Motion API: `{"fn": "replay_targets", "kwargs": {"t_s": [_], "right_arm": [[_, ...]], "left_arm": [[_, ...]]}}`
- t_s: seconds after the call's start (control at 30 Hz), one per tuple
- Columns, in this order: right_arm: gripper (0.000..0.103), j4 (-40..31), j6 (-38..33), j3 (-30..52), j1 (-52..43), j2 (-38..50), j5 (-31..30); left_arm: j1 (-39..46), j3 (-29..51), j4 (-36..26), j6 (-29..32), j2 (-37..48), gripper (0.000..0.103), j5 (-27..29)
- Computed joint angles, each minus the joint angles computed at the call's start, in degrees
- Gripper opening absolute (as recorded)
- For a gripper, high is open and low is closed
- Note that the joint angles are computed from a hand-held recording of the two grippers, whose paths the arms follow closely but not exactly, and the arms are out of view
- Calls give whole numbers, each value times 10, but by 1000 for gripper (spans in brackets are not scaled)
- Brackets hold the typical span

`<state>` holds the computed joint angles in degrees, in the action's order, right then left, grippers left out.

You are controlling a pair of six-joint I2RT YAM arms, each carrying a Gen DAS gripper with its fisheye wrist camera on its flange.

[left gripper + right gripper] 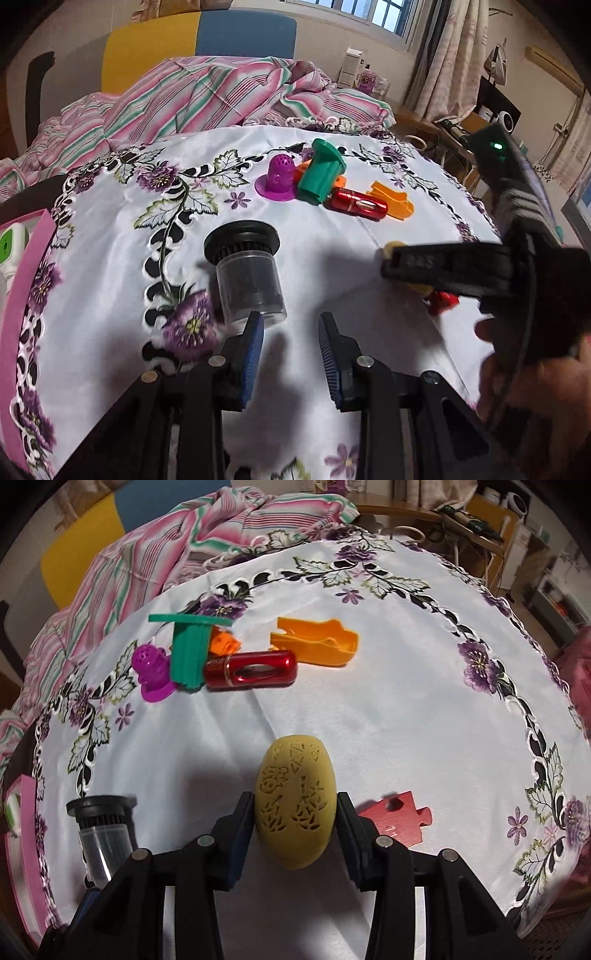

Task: Organize rigid objects
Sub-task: 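Grasp the yellow egg-shaped sponge with the right tool while the left tool approaches the jar, then close the left tool around the clear jar body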

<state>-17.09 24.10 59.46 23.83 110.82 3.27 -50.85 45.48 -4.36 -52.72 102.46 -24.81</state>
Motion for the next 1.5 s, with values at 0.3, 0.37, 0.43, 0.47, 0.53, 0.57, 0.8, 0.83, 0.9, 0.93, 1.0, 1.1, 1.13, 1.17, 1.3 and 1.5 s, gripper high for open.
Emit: {"fn": "replay_targets", "kwargs": {"t_s": [0.3, 0.37, 0.43, 0.47, 0.53, 0.57, 0.8, 0.83, 0.9, 0.93, 1.0, 1.1, 1.13, 1.17, 1.3, 1.5], "right_arm": [[44, 7, -4, 0, 4, 0, -15], [44, 8, -5, -1, 3, 0, -17], [44, 9, -6, -2, 2, 0, -20], [44, 9, -6, -2, 4, 0, -19], [44, 9, -7, -1, 4, 1, -20], [44, 9, -6, -2, 5, 1, -21], [44, 8, -4, 0, -1, 4, -25], [44, 8, -3, 0, -2, 5, -26], [44, 9, 3, -2, -6, 4, -30], [44, 9, 7, -3, -9, 5, -32], [44, 13, 14, -6, -16, 4, -39], [44, 24, 28, -18, -25, -3, -43], [44, 29, 33, -23, -28, -7, -43], [44, 34, 39, -28, -31, -10, -44], [44, 53, 65, -48, -49, -22, -54], [44, 54, 71, -50, -49, -20, -57]], "left_arm": [[47, -12, 46, 23, 27, 30, 33], [52, -10, 52, 26, 33, 30, 37], [53, -5, 54, 30, 35, 30, 31], [53, 0, 54, 35, 36, 30, 24], [54, 17, 45, 44, 43, 30, 17], [56, 22, 46, 52, 48, 30, 18], [82, 56, 71, 105, 81, 30, 35], [84, 57, 79, 116, 82, 30, 37], [87, 61, 94, 145, 86, 30, 41], [91, 62, 104, 162, 87, 30, 53], [98, 69, 111, 189, 92, 30, 72], [104, 86, 101, 233, 99, 31, 74], [107, 91, 95, 248, 100, 34, 79], [111, 90, 99, 272, 97, 39, 85], [119, 64, 161, 380, 78, 62, 104], [144, 131, 120, 438, 134, 65, 174]]}}
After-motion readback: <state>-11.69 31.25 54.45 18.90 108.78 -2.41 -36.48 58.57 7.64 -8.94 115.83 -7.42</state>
